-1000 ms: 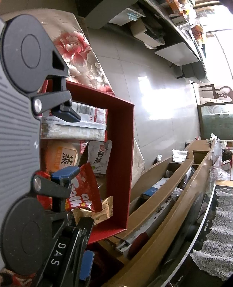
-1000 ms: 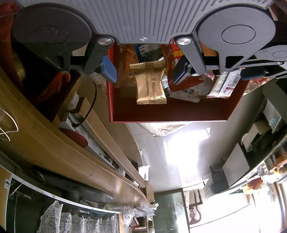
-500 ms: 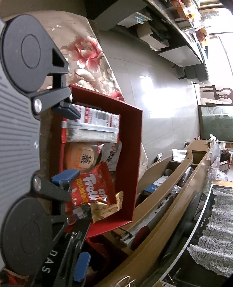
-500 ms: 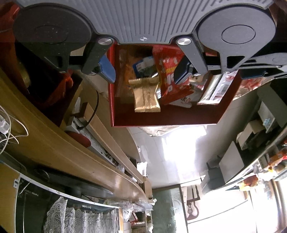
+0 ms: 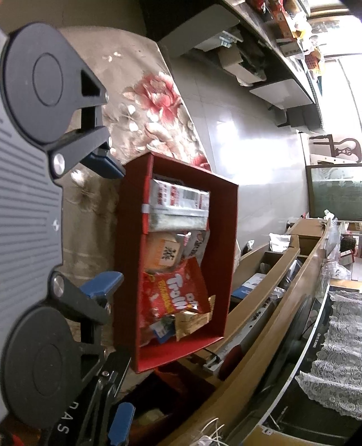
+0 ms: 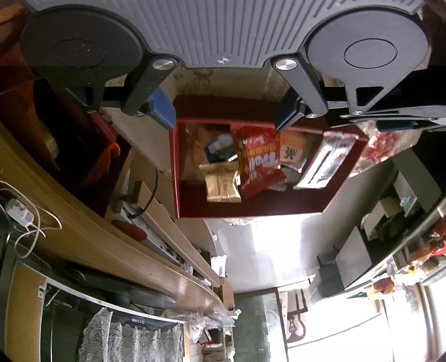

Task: Organize snacks

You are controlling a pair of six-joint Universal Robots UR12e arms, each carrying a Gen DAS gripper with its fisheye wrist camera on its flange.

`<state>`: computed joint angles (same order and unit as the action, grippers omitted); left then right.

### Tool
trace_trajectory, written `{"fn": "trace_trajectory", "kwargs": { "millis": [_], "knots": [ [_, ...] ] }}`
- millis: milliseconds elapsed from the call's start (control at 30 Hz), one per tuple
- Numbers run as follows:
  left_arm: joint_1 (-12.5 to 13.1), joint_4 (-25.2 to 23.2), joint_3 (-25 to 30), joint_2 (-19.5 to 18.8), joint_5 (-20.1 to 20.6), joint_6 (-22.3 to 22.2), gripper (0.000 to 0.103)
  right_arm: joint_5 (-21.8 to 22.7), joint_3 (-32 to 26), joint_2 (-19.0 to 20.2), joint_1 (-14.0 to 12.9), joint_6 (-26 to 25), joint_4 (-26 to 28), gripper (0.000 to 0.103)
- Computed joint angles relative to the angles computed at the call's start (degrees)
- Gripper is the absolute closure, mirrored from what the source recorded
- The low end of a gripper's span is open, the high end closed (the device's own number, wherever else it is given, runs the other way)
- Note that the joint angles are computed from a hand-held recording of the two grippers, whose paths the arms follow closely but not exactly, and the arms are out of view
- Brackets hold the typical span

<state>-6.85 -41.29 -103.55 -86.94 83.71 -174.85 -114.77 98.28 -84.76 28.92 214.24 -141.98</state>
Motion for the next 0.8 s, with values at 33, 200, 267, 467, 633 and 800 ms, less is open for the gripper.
{"fn": "trace_trajectory", "kwargs": {
  "millis": [33, 200, 267, 467, 633, 800],
  "knots": [
    [0.20, -0.05, -0.45, 0.43, -0.19, 0.11, 0.023, -0.20, 0.19, -0.17, 0.21, 0.27, 0.34, 0.020],
    [0.79, -0.58, -2.60, 2.48, -0.21, 0.77, 0.020, -0.34, 1.32, -1.12, 1.15, 1.74, 2.08, 0.020],
    [0.90, -0.62, -3.54, 3.29, 0.14, 1.11, 0.015, -0.29, 1.77, -1.46, 1.56, 2.20, 2.50, 0.020],
    [0.62, -0.48, -5.71, 4.82, 2.07, 1.92, 0.013, -0.62, 2.85, -2.33, 2.68, 3.62, 2.85, 0.019],
    [0.38, -1.08, -6.96, 6.02, 2.58, 2.69, 0.011, -0.85, 3.06, -2.62, 3.46, 4.53, 4.99, 0.019],
    [0.46, -1.19, -8.34, 7.54, 2.64, 3.63, 0.009, -1.07, 3.48, -3.06, 4.29, 5.58, 6.82, 0.018]
  ]
}}
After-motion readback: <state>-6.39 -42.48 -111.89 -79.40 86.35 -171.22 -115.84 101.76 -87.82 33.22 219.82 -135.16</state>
